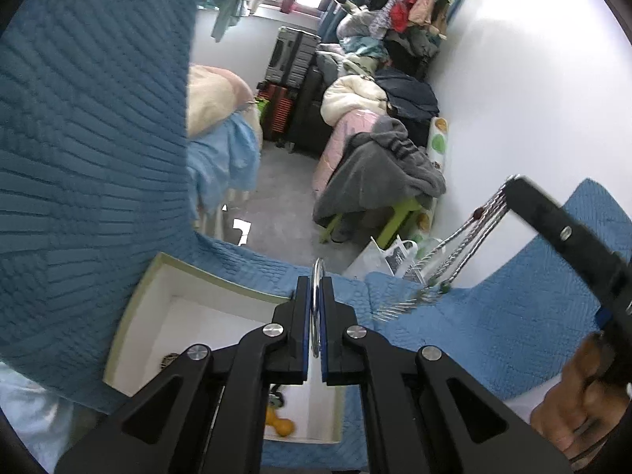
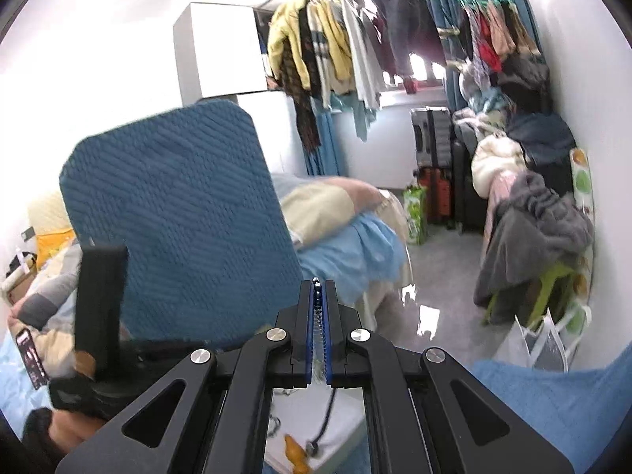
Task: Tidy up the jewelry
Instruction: 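Carry the silver chains in the right gripper over the green box, then open the right gripper to drop the chains into the box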
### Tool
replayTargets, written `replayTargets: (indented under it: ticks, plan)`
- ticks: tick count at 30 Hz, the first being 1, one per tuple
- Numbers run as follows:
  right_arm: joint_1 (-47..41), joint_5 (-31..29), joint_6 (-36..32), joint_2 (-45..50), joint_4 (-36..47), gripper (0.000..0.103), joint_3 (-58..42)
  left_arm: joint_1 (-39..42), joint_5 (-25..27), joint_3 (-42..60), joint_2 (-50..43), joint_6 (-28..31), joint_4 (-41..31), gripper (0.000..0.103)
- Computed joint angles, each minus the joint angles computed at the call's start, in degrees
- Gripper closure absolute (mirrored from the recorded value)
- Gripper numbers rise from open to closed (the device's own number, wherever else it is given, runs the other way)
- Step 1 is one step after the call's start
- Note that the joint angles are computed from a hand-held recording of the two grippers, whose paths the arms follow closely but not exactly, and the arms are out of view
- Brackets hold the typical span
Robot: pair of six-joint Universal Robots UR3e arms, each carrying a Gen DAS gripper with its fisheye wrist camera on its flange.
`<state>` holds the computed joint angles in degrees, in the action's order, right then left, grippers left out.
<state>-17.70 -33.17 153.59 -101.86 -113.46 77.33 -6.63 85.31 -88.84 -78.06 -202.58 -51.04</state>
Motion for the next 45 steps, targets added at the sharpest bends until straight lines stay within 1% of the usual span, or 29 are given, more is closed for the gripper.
replayTargets:
  ticks: [4, 7, 11, 17, 19, 22, 25, 27, 31, 34, 35, 36, 37, 38, 40, 42, 45]
  plan:
    - [3.4, -2.0, 3.1, 2.1, -2.9, 0.101, -1.6, 4.3, -1.5, -2.2, 3.3, 2.6, -1.4, 0.1]
    - [6.7, -5.3, 4.8, 4.0, -4.9, 0.101, -1.5, 7.4, -2.8, -4.3, 5.7, 5.0, -2.4, 0.1]
    - [10.7, -9.8, 5.8, 5.8, -5.6, 0.101, 0.3, 12.2, -5.1, -8.4, 8.4, 9.7, -4.3, 0.1]
    - [17.1, -18.5, 6.5, 7.9, -8.0, 0.101, 6.4, 14.8, -6.6, -12.9, 7.9, 14.1, -4.9, 0.1]
    - [18.9, -21.5, 6.5, 8.7, -8.4, 0.101, 8.6, 15.0, -6.5, -14.2, 7.2, 14.7, -4.5, 0.1]
    - [21.0, -25.2, 7.2, 9.9, -9.1, 0.101, 11.4, 16.3, -8.0, -16.5, 6.5, 16.3, -5.1, 0.1]
    - [22.6, -28.9, 7.4, 11.5, -8.0, 0.101, 13.4, 16.6, -8.2, -17.7, 5.8, 16.8, -6.1, 0.1]
    - [23.4, -30.6, 7.9, 12.6, -7.1, 0.101, 14.1, 16.6, -8.4, -18.4, 5.3, 16.8, -6.3, 0.1]
    - [23.9, -32.2, 8.2, 13.5, -6.4, 0.101, 15.2, 16.3, -8.5, -18.9, 5.5, 16.5, -7.3, 0.1]
    - [23.2, -31.0, 7.9, 13.0, -4.8, 0.099, 14.7, 17.3, -10.4, -18.5, 6.5, 16.6, -8.7, 0.099]
    - [22.9, -30.5, 7.6, 12.8, -4.5, 0.098, 14.4, 17.7, -10.9, -18.4, 6.7, 16.6, -8.8, 0.092]
    - [22.5, -30.1, 7.2, 12.2, -4.0, 0.094, 14.1, 17.6, -10.8, -17.9, 6.7, 16.3, -9.0, 0.075]
    - [22.1, -29.8, 6.8, 11.6, -3.4, 0.085, 13.6, 17.3, -10.3, -17.4, 7.2, 15.6, -8.9, 0.064]
    - [21.8, -29.4, 6.6, 10.9, -2.9, 0.081, 13.3, 17.6, -10.2, -17.7, 8.5, 15.7, -8.8, 0.049]
    - [20.5, -28.0, 5.6, 9.2, -1.7, 0.08, 12.2, 17.5, -10.7, -17.3, 9.9, 15.5, -8.3, 0.048]
    - [19.2, -26.8, 4.8, 7.6, -1.1, 0.08, 11.8, 17.1, -11.0, -15.6, 11.1, 14.9, -9.2, 0.048]
    - [16.2, -23.7, 3.6, 4.6, 1.1, 0.08, 9.6, 14.6, -8.2, -11.8, 11.0, 13.2, -9.8, 0.048]
